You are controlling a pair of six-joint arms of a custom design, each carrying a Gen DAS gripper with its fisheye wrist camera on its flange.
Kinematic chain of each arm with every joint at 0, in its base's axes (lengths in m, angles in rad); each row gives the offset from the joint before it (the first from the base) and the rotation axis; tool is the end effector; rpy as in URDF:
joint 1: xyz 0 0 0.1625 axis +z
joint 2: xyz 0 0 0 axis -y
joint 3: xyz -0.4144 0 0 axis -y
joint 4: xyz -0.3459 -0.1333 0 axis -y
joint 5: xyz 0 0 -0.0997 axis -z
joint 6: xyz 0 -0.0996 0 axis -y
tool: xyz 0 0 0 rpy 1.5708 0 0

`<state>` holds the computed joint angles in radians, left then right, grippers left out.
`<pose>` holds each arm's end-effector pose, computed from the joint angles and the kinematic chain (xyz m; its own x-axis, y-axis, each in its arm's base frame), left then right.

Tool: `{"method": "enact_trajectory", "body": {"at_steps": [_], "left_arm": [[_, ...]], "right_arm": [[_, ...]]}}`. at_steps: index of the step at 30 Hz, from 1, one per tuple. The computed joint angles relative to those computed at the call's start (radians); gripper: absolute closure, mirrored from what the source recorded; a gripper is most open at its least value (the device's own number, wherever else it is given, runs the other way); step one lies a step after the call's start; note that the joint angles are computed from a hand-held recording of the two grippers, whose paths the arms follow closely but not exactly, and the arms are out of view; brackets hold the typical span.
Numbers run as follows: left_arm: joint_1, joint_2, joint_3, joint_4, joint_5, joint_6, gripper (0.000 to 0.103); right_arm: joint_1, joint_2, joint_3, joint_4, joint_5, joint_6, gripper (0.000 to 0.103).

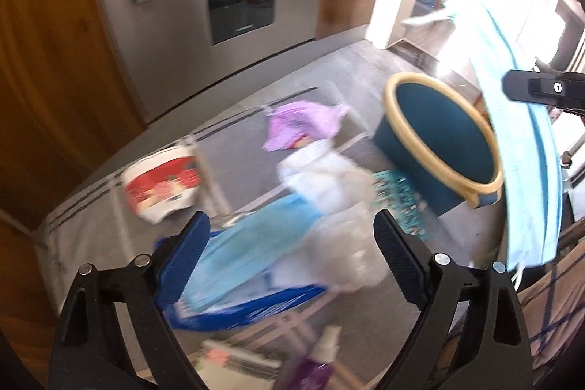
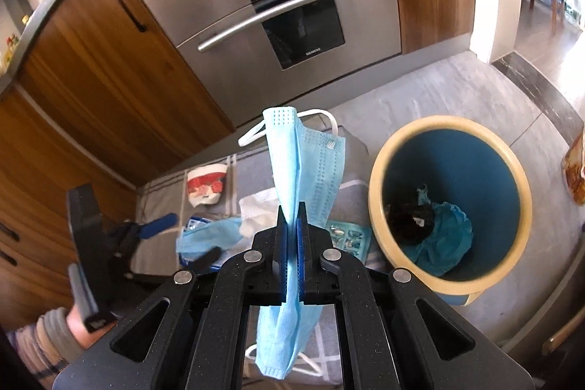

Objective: Collect trash
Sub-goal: 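Grasp the white tissue with the left tool while the right tool holds the mask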

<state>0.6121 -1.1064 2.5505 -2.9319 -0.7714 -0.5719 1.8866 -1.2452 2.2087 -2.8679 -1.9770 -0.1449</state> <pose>-0.1467 -0.3531 0.1124 -0.7374 0.1986 -0.6456 0.4954 0.8088 -0.3170 0.2303 -0.4025 0.2173 -0.8614 -0.2903 0.4167 -0.4223 0.8653 -0.2701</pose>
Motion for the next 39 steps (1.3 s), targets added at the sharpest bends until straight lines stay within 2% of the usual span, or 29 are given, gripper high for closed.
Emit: {"method": "enact_trajectory", "body": {"at_steps": [4, 12, 15, 17, 18, 25, 34, 39], "left_arm": [[0.014, 0.103, -0.051, -0.051, 0.003, 0.055, 0.015], [0.062, 0.172, -0.103, -0.101, -0.010, 0.098, 0.028], [0.086, 0.190, -0.124, -0.078, -0.028, 0.102, 0.050], [0.103, 0.191, -0.132, -0.063, -0.053, 0.118, 0.077], [0.107, 0.191, -0.130, -0.069, -0.065, 0.127, 0.100], [0.067, 0.131, -0.090, -0.138, -0.018, 0.145, 0.100], [-0.037, -0.049, -0.055, -0.027, 0.048, 0.057, 0.100], [-0.089, -0.115, -0.054, 0.024, 0.089, 0.028, 0.100]], "right_arm": [[0.009, -0.003, 0.004, -0.010, -0.012, -0.011, 0.098], [-0.012, -0.012, 0.002, -0.007, -0.028, -0.015, 0.098], [-0.020, -0.008, -0.003, -0.007, -0.031, -0.016, 0.098], [-0.020, 0.002, -0.006, -0.013, -0.040, -0.024, 0.098], [-0.020, 0.006, -0.008, -0.016, -0.045, -0.028, 0.098], [-0.029, 0.033, -0.027, -0.044, -0.073, -0.048, 0.098], [-0.041, 0.046, -0.040, -0.059, -0.085, -0.064, 0.098], [-0.041, 0.054, -0.040, -0.088, -0.091, -0.080, 0.098]]}}
